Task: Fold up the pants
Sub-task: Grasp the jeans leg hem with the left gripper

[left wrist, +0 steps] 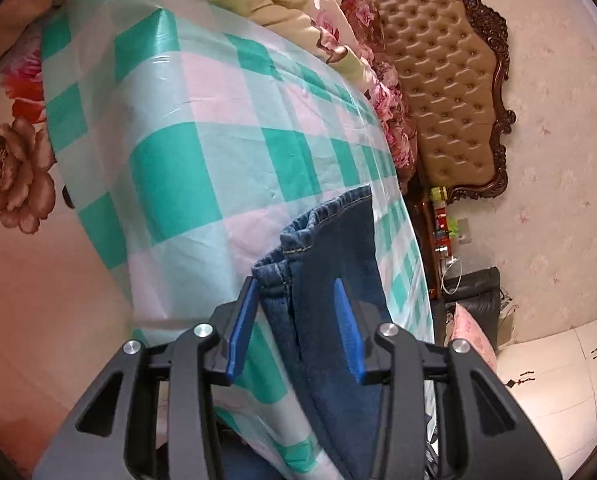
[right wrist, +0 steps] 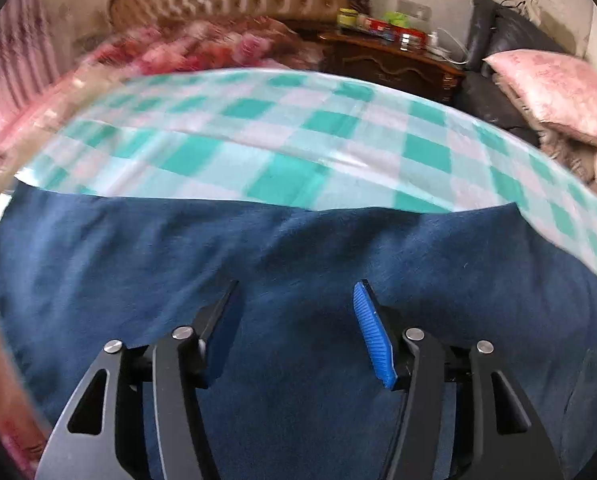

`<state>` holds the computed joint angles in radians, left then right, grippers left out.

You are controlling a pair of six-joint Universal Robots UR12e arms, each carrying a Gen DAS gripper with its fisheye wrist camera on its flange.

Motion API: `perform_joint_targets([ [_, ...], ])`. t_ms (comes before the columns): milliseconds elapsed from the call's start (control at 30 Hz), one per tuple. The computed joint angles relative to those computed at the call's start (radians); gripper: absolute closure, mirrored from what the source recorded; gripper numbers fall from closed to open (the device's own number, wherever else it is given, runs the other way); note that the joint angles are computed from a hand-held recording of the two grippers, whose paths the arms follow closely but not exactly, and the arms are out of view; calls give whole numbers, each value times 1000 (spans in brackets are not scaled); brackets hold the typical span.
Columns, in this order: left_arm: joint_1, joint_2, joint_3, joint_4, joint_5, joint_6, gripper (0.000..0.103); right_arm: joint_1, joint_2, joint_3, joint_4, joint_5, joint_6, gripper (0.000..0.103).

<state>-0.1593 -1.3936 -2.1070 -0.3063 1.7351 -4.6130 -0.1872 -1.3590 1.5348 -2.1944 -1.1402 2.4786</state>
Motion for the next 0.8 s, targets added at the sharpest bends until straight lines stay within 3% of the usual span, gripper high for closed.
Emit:
perform_joint_targets([
  [167, 39, 9, -14, 13, -67, -14, 64, -11, -75, 38, 200, 117, -174, 51],
  [233, 44, 11, -20, 22, -81, -19, 82, -3, -98, 56, 264, 111, -234, 51],
  [300, 50, 11, -26, 35, -94, -16, 84, 9, -111, 72, 293, 79, -276, 51],
  [367, 38, 10, -18, 42, -78, 16, 86, 19, -132, 111, 236, 43, -301, 50],
  [467, 18, 5, 0, 33, -43, 50, 81, 25, -140, 120, 221, 18, -313, 50],
  [500, 15, 4, 8, 5, -37, 50, 66, 25, -139, 118, 226, 16, -315, 50],
  [533, 13, 3, 14, -15, -36, 50, 57, 25, -138, 117, 226, 14, -321, 50],
  [767, 4, -3, 57, -147, -45, 65, 58, 23, -138, 121, 213, 12, -322, 50],
  [800, 10, -7, 60, -145, -52, 62, 63, 24, -137, 121, 211, 12, -319, 50],
])
